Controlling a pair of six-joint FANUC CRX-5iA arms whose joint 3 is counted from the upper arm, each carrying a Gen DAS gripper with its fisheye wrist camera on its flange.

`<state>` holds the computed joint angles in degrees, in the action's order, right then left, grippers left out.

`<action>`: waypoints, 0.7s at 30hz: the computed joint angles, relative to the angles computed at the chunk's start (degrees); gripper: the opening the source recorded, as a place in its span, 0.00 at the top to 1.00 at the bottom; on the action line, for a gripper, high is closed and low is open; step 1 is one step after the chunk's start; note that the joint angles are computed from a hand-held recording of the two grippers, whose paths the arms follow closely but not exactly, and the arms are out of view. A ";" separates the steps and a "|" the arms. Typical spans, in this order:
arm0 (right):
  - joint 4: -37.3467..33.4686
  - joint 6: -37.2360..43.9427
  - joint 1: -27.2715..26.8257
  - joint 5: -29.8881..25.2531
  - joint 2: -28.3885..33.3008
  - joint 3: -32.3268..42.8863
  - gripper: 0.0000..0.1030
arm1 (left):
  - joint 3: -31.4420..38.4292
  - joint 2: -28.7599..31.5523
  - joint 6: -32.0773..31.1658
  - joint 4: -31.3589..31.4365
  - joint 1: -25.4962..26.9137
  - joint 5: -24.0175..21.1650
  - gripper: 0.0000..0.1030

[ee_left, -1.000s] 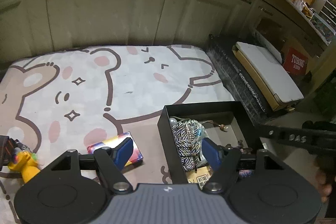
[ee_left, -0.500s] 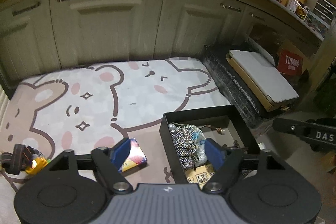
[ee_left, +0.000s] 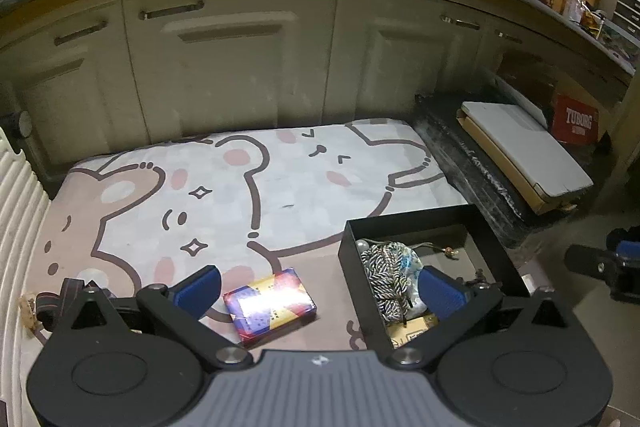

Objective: Organize objects
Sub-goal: 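Withdraw both tools from the box back toward the bed items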

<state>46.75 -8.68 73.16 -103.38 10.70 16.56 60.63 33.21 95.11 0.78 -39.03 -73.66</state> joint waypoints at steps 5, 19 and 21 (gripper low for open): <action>-0.79 0.08 -0.22 -0.99 0.42 0.31 0.00 | -0.42 -0.26 -0.16 0.09 0.13 0.02 0.00; -1.34 -1.06 -1.08 0.60 0.80 0.31 0.00 | -3.37 -1.82 -0.60 1.29 1.64 0.57 0.00; -1.33 -0.88 -1.32 1.19 0.97 0.37 0.00 | -3.24 -1.74 -0.25 1.80 2.12 0.02 0.00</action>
